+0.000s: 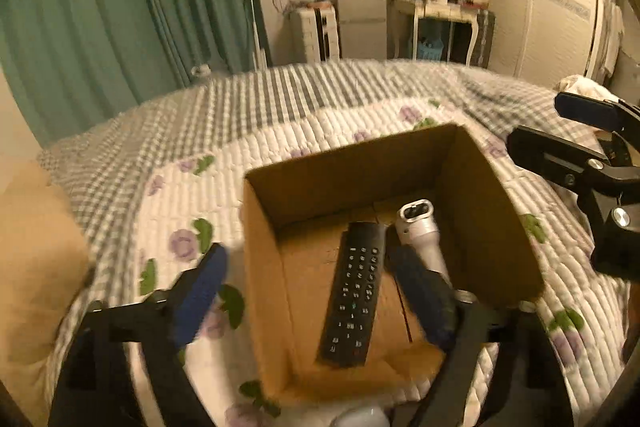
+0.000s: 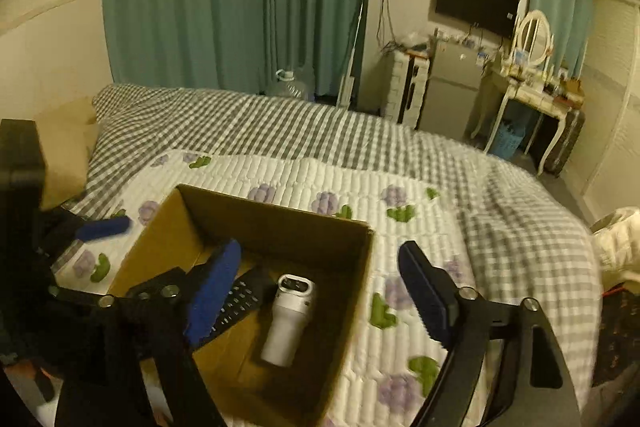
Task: Organize rigid objects
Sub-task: 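Carry the remote and white device into the cardboard box and open both tools, then move both tools back over the remaining items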
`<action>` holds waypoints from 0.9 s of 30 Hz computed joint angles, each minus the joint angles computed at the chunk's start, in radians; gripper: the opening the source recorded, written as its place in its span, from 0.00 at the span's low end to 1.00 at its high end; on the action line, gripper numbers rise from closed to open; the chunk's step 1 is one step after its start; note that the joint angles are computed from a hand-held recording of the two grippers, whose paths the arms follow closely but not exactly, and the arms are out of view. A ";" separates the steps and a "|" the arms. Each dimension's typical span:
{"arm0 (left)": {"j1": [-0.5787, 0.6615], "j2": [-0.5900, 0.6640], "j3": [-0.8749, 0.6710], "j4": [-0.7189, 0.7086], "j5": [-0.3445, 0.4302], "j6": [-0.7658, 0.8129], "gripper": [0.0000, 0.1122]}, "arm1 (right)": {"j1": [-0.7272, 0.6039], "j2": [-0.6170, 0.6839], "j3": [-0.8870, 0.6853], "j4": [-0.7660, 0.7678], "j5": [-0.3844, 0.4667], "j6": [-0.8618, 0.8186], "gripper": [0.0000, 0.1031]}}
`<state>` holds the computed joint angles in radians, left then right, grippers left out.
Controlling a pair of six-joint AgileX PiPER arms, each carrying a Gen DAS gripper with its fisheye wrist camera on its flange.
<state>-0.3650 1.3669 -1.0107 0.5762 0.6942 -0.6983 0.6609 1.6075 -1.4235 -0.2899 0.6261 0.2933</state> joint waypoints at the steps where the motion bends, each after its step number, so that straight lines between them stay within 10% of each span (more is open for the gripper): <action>1: -0.021 -0.042 0.025 0.026 0.014 -0.027 0.86 | 0.008 -0.026 0.015 -0.019 0.009 0.016 0.88; 13: -0.492 -0.419 0.351 0.230 0.345 -0.539 0.92 | 0.367 -0.468 0.430 -0.329 0.203 0.480 1.00; 27: -0.573 -0.243 0.610 0.167 0.026 -0.785 0.92 | 0.388 -0.345 0.692 -0.314 0.061 0.679 1.00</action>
<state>-0.9383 1.1243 -0.4011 0.7434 0.7198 -1.4834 1.0488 1.2627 -0.7315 -0.6036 0.6870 0.9723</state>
